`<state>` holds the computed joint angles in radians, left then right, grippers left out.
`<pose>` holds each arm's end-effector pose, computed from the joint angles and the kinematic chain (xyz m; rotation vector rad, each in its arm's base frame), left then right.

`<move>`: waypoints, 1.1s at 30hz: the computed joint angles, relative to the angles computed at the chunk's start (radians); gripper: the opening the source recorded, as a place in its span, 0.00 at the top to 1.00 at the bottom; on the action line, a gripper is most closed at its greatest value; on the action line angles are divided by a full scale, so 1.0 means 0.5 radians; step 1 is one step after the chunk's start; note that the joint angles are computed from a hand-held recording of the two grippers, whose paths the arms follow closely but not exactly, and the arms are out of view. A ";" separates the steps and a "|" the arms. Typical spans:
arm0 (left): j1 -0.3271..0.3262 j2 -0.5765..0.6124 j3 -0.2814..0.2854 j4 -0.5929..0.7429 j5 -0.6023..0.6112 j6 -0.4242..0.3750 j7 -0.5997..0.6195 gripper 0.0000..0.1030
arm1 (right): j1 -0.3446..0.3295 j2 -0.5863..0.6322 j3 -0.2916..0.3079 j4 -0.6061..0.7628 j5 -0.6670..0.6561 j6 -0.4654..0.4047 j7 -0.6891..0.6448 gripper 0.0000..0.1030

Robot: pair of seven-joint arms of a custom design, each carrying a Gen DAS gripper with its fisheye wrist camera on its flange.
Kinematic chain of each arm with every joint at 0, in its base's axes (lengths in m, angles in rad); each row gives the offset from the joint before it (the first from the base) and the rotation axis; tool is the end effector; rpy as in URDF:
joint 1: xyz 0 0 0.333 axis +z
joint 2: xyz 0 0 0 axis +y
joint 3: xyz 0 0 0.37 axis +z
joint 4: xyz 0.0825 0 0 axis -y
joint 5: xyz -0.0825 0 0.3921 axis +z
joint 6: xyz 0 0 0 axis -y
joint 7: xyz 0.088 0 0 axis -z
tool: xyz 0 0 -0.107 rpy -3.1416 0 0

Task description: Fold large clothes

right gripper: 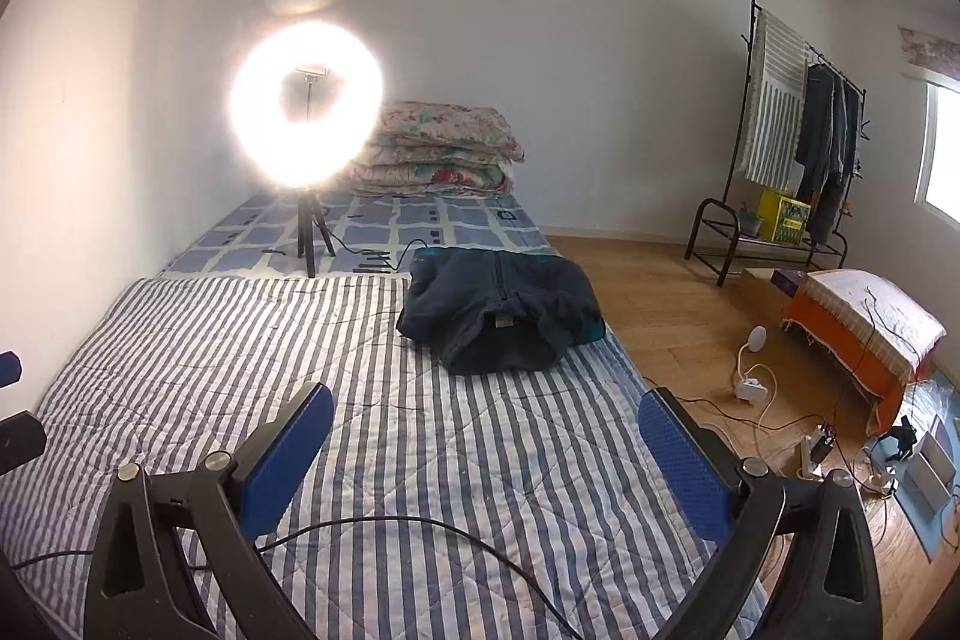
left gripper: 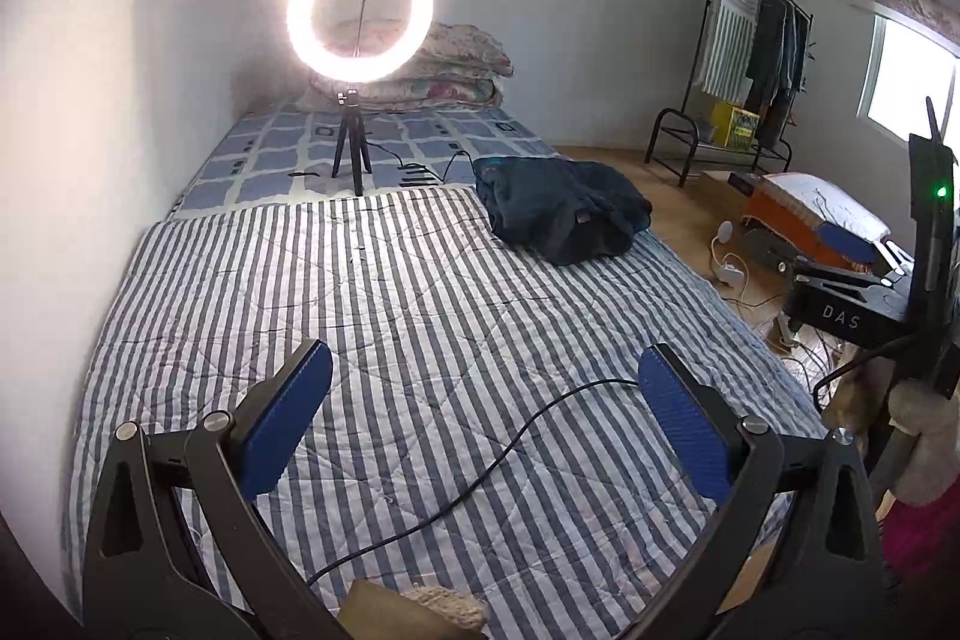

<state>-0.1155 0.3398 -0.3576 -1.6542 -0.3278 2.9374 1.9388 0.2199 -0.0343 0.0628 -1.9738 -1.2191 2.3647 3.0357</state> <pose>0.6731 -0.2725 0.5842 -1.2904 2.1107 -1.2230 0.5720 0.1547 0.5876 -1.2852 2.0116 -1.2822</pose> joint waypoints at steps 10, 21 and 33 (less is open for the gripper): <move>-0.017 -0.007 0.005 -0.032 0.048 0.033 0.008 0.00 | 0.002 0.004 -0.001 0.001 -0.009 0.002 -0.018 0.00; 0.000 -0.010 -0.011 -0.046 0.055 0.054 0.013 0.00 | -0.004 -0.007 0.000 -0.016 -0.006 0.009 -0.018 0.00; 0.004 -0.013 -0.016 -0.051 0.048 0.055 0.030 0.00 | 0.000 -0.008 0.003 -0.016 -0.002 0.007 -0.018 0.00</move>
